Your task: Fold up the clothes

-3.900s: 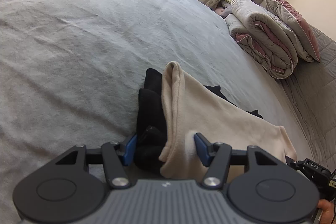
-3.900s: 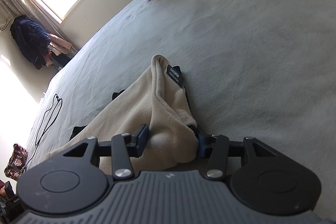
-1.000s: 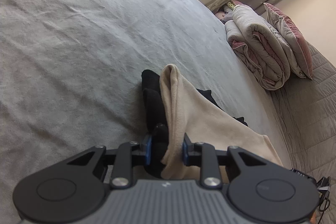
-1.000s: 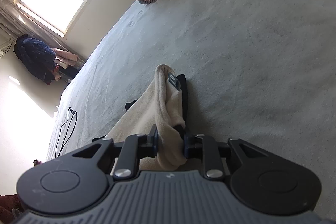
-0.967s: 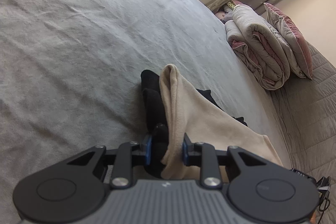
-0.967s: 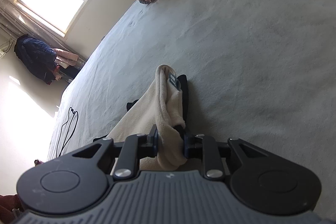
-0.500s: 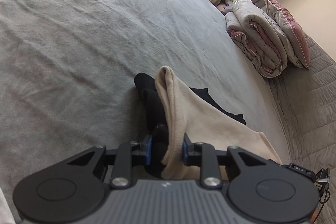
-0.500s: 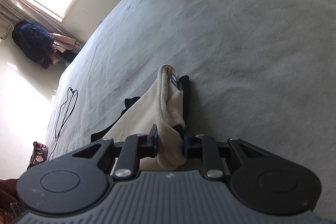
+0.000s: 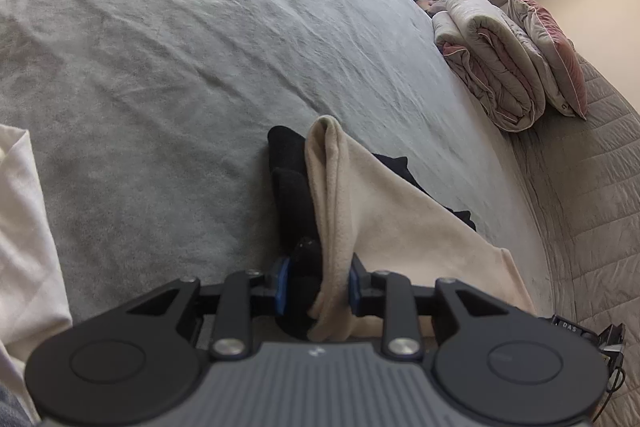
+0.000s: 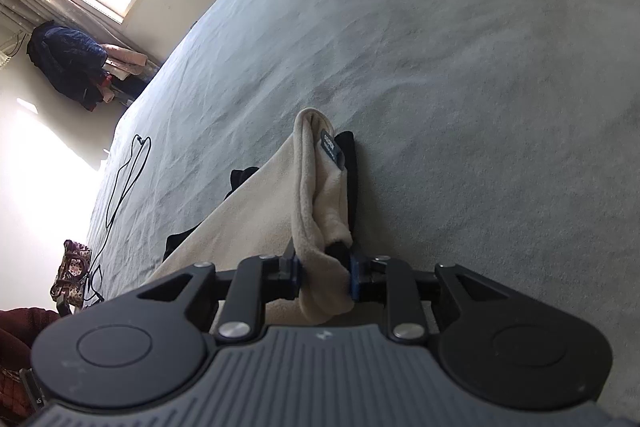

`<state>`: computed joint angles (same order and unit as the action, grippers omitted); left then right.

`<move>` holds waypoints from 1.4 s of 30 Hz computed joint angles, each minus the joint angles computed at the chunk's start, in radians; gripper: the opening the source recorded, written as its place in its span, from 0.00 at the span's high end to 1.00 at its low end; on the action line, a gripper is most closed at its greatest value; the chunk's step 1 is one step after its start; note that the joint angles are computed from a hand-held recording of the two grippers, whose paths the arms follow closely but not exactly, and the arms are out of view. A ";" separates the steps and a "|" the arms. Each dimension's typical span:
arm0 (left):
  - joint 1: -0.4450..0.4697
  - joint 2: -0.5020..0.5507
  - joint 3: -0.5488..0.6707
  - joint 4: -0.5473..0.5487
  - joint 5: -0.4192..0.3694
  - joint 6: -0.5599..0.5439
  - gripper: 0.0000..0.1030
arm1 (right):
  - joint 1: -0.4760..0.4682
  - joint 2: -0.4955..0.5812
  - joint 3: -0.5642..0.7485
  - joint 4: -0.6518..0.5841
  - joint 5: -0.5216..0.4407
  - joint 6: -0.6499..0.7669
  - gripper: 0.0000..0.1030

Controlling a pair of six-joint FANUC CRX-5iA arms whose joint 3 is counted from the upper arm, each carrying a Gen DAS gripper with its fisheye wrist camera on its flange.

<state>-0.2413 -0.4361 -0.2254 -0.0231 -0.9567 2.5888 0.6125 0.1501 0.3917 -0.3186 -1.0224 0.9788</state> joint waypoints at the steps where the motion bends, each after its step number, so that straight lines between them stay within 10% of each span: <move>1: 0.001 -0.003 -0.005 0.002 0.005 0.002 0.68 | 0.005 -0.002 -0.006 0.011 0.006 -0.001 0.73; 15: -0.003 -0.006 -0.011 0.005 0.019 0.005 0.42 | 0.105 -0.076 -0.113 0.256 0.153 0.027 0.55; 29: -0.009 -0.029 -0.051 -0.017 0.064 0.076 0.45 | 0.191 -0.051 -0.113 0.258 0.230 0.197 0.55; 42: -0.055 -0.033 -0.045 -0.113 0.055 0.198 0.66 | 0.245 -0.020 -0.084 0.108 0.207 0.379 0.75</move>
